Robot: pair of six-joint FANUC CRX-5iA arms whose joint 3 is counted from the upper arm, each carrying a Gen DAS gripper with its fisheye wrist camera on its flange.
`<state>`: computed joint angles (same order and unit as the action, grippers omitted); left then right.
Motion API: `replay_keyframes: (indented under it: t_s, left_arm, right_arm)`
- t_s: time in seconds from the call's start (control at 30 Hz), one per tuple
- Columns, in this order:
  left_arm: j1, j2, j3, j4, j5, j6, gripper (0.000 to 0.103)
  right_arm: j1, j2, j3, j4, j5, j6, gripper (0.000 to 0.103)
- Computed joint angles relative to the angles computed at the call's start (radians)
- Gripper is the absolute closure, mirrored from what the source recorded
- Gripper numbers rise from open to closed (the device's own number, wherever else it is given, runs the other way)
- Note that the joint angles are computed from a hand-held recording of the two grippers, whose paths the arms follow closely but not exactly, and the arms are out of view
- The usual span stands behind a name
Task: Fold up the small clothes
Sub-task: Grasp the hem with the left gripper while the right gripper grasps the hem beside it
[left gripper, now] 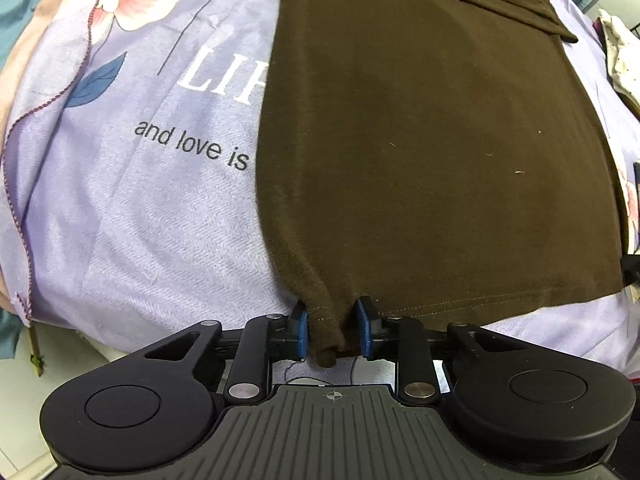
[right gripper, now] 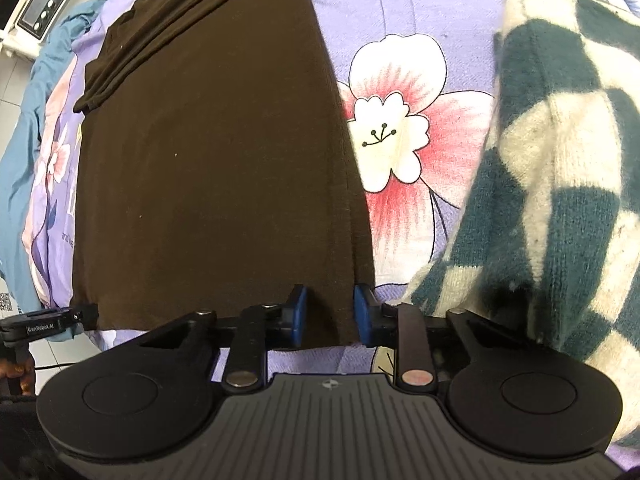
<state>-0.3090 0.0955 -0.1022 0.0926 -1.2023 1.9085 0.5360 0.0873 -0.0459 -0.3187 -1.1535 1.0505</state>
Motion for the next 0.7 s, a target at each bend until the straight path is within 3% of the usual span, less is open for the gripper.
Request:
replay_keyframes:
  t_s: [0.1,0.23,0.4,0.7]
  left_arm:
    - [0.012,-0.004,-0.011,0.021,0.008,-0.015,0.044]
    - [0.045,-0.023,-0.049,0.073,0.031,-0.011,0.052]
    - [0.087,-0.045,-0.089,0.132,0.049,-0.033,0.054]
    - [0.183,-0.059,-0.099,0.268,0.108,-0.103,0.054]
  right_arm:
    - [0.004,0.005,0.003,0.009,-0.004,-0.017,0.091]
    - [-0.008,-0.008,-0.004,0.000,-0.008,-0.027,0.093]
    - [-0.021,-0.028,-0.017,-0.019,0.001,-0.034,0.094]
    - [-0.141,-0.072,-0.032,-0.232,0.134,-0.123,0.095]
